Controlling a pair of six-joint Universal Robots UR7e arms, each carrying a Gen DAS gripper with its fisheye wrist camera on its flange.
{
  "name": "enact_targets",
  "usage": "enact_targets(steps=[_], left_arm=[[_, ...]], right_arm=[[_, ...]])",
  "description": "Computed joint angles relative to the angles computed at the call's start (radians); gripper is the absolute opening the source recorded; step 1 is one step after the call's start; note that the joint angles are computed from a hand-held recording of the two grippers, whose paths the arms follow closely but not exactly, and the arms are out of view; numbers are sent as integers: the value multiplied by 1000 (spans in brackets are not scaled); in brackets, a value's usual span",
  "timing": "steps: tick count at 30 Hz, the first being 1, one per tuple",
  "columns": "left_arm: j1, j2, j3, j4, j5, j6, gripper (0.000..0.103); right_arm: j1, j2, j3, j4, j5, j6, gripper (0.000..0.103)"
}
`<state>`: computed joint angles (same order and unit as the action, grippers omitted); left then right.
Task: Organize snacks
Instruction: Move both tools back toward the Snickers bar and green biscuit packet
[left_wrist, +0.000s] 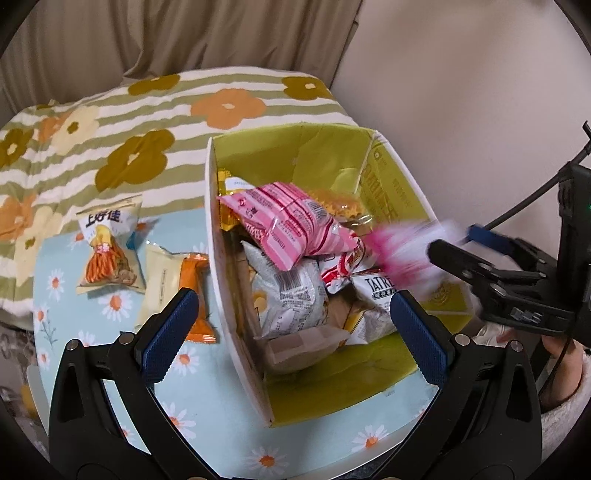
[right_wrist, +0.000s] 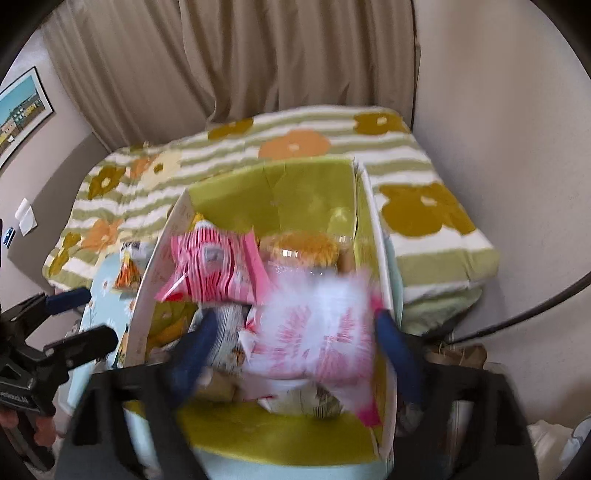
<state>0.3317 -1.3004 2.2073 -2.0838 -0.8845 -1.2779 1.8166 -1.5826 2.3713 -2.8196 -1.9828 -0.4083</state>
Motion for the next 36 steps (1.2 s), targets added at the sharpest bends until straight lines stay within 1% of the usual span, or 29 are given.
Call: enact_targets(steps=[3,5,10,14,20,28,33,36], left_arm=[[3,1,6,5,-5,0,103],[3,1,11,6,-9,-5,102],[-10,-4,17,17,-13,-30,103],[-37,-16,8,61,10,-54,103],[-98,-35,-24,201,57,-136,103],[-182,-96,-33,405,57,-305,103],[-227,-162,-35,540,45,-392,103],[-266,-234,-37,687,31,-486,103]], right_arm=[[1,-11,16,-27,-5,-12,103],[-2,-22,17,4,-2,-7,103],[8,-39,23,28,-4,-4,103],[28,-60,17,42,7,-2,103],[68,-90,9,57,26,-3,103],[125,-111,14,72,53,-24,103],[207,-95,19,51,25,-9,103],[259,-71,13,56,8,19,103]])
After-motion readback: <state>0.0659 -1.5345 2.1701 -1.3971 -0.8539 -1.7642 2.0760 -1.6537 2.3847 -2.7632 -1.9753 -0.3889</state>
